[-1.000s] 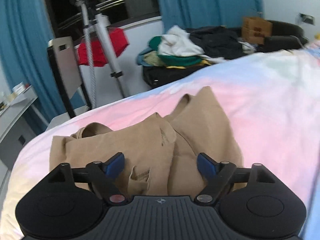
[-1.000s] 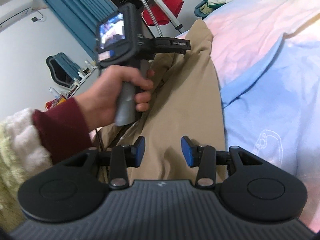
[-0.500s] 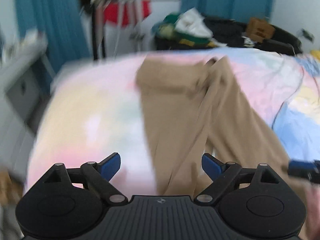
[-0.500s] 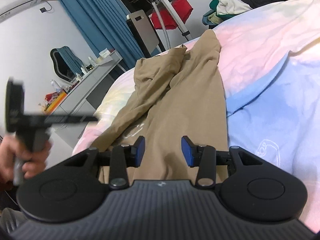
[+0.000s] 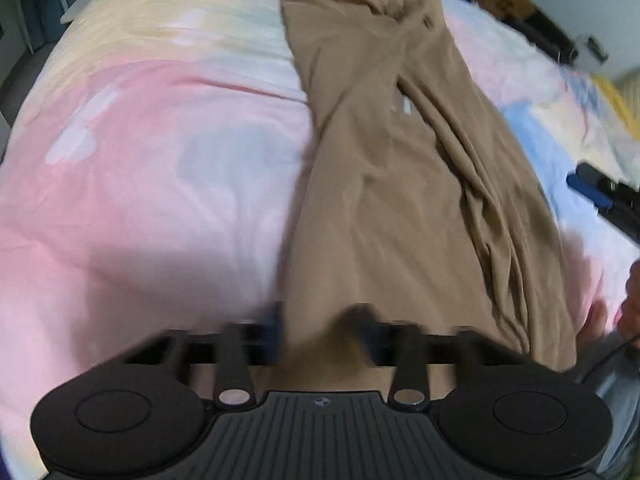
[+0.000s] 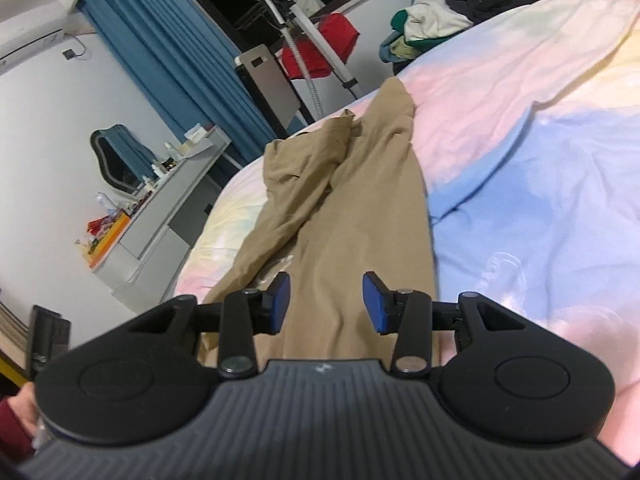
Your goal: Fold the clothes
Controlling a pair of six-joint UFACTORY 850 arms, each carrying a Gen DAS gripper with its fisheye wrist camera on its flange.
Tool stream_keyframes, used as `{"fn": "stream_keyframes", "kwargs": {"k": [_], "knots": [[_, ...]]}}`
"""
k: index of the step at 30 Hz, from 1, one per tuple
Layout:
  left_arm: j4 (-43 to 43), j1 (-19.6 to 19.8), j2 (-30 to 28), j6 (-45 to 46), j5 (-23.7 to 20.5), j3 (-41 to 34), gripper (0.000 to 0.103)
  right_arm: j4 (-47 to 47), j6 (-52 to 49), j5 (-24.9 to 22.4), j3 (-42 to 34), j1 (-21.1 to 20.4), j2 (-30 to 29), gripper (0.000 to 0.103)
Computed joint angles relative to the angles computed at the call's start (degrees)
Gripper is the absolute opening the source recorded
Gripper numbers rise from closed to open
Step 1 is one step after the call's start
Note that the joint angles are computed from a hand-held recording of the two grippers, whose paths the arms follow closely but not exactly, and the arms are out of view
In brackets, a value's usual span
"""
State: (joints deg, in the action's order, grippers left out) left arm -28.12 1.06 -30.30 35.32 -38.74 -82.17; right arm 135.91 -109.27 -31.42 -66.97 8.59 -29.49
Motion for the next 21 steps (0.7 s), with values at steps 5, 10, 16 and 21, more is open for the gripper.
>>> {"fn": "stream_keyframes", "kwargs": {"k": [5,10,16,21], "knots": [[15.21,-5.22,6.17,-7.11,5.25,4.36,0.004,-1.88,2.47,-0.71,-0.36,-0.30,-0.40,0.044],[29.78,-11.82,9.95,-19.85,4.02,4.33,0.004,-4.00,4.47,-1.93,-0.72,-0.69,-0.94,0.044],[35.10,-19.68,7.48,-26.34,1.29,3.17,0.005,-6.11,7.51,-3.65,-1.86,-1.30,-2.24,0.044],[36.30,-21.87,5.45,-25.52,1.79,5.15,0.011,-6.89,8.64,-5.28,-1.74,-1.67,-2.49,0.044]]}}
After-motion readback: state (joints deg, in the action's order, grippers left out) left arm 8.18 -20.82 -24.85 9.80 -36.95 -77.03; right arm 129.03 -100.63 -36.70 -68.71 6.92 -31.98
